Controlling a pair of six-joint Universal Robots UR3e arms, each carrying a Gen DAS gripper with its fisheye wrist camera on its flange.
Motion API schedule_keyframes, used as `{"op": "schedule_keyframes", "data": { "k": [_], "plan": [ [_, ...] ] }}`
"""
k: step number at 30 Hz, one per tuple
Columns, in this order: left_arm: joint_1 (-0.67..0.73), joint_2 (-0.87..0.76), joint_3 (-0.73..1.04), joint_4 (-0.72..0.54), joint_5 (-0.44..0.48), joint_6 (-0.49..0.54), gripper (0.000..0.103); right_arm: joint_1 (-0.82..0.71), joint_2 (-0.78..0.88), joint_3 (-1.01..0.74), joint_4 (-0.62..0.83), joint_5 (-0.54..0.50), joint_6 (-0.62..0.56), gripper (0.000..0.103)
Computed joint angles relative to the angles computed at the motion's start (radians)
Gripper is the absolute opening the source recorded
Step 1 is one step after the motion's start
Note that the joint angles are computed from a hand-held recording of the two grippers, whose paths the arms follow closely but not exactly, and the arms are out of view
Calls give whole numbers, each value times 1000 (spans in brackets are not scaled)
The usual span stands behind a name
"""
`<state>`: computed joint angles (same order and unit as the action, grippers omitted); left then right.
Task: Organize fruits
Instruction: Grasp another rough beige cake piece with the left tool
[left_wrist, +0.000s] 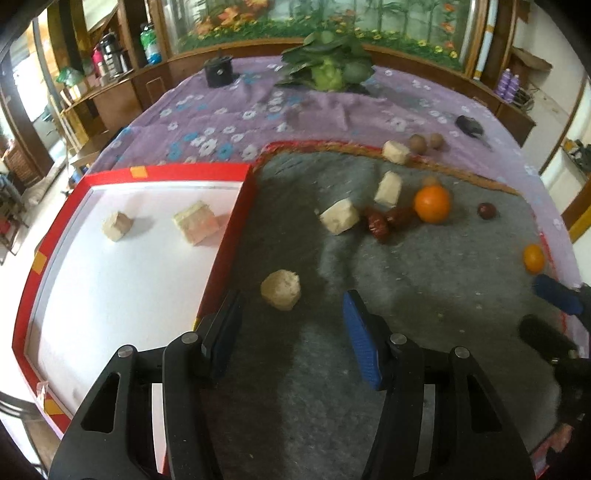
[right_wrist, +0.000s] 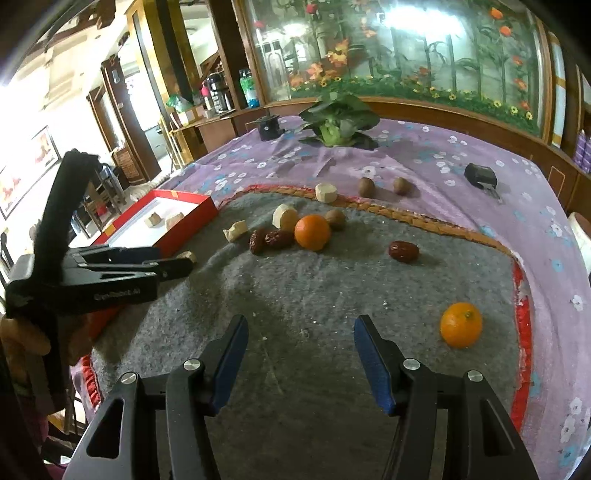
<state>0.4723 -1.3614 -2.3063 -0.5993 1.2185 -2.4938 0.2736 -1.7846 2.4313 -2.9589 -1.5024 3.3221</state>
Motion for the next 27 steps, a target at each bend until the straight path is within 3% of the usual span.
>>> {"op": "schedule_keyframes", "data": {
  "k": [6, 11, 12, 15, 23, 27],
  "plan": [
    [-34, -104, 12, 95, 41, -65, 56, -46, -20, 29, -11, 39, -20, 58],
    [-23, -103, -13, 129, 17, -51, 54, -47, 26, 18, -36, 54, -31, 58],
    [-10, -99, -7, 95, -8, -32, 42, -44, 38, 15, -46, 53, -32, 58],
    [4, -80, -9, 61, -33, 11, 24, -52, 77, 2, -66, 68, -24, 58],
    [61, -7, -19, -25, -89, 62, 24, -13, 241, -133, -94, 110, -28, 57],
    [86, 33, -20, -62, -110, 88, 24, 7, 369, -268, -64, 159, -49, 47]
  ]
}}
